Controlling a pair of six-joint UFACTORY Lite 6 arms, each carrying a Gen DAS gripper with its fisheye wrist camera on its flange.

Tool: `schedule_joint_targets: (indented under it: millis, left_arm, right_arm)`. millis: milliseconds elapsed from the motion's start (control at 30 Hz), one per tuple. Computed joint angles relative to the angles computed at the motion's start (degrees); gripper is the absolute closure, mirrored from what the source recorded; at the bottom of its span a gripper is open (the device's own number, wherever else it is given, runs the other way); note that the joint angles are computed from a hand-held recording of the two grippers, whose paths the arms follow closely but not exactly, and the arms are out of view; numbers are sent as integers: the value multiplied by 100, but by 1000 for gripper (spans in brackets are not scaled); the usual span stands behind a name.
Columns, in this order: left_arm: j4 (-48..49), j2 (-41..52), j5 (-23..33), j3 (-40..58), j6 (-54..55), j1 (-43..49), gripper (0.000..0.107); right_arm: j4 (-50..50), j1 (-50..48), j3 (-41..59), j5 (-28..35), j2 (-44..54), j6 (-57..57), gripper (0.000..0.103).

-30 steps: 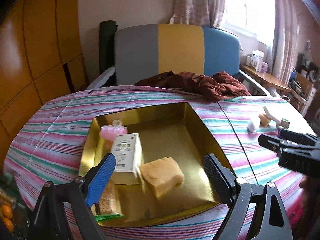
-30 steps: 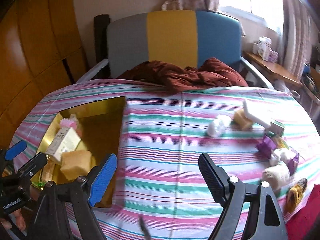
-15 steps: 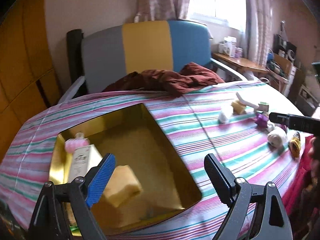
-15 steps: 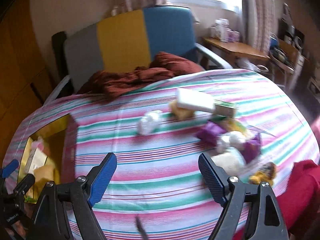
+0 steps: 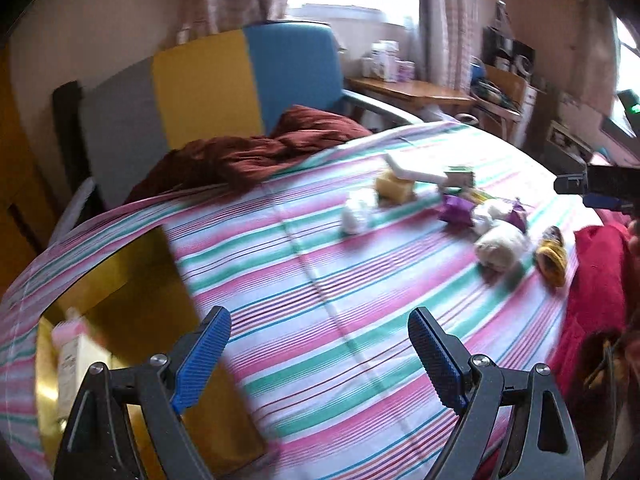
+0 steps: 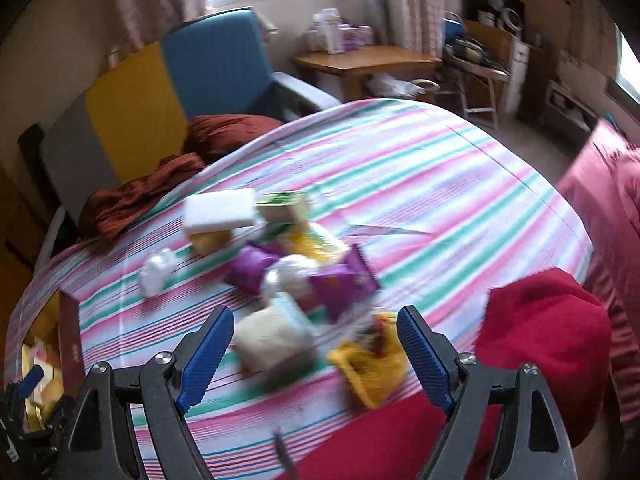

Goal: Organize objects
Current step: 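Move both tools back toward the remaining items on the cloth, then grasp the knit glove with the left tool while the right tool grasps the yellow knit hat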

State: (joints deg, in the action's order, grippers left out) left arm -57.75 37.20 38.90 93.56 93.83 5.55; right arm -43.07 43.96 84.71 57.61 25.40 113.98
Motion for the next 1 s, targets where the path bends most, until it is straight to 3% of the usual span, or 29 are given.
schedule_joint_targets:
  millis: [267,533,900,1000]
  left_arm:
    - [63,345,452,290,59,-1011,16]
    - [242,1098,588,1085,-239,-2107,16]
    - [1056,2573,1029,3087,-1352,-2906,16]
    - [1404,3070,1157,3767,-1745,-3045,21]
  right_arm:
    - [142,-424,-1417,-719,-1029,-36,18]
    - [1553,-1072,-1748,-1847,-1004,-2428,18]
    - [2384,-1486,-1582,-2092,-526,-3965,18]
    - [2595,-1537,-1499,-2121,-402,-4314,18]
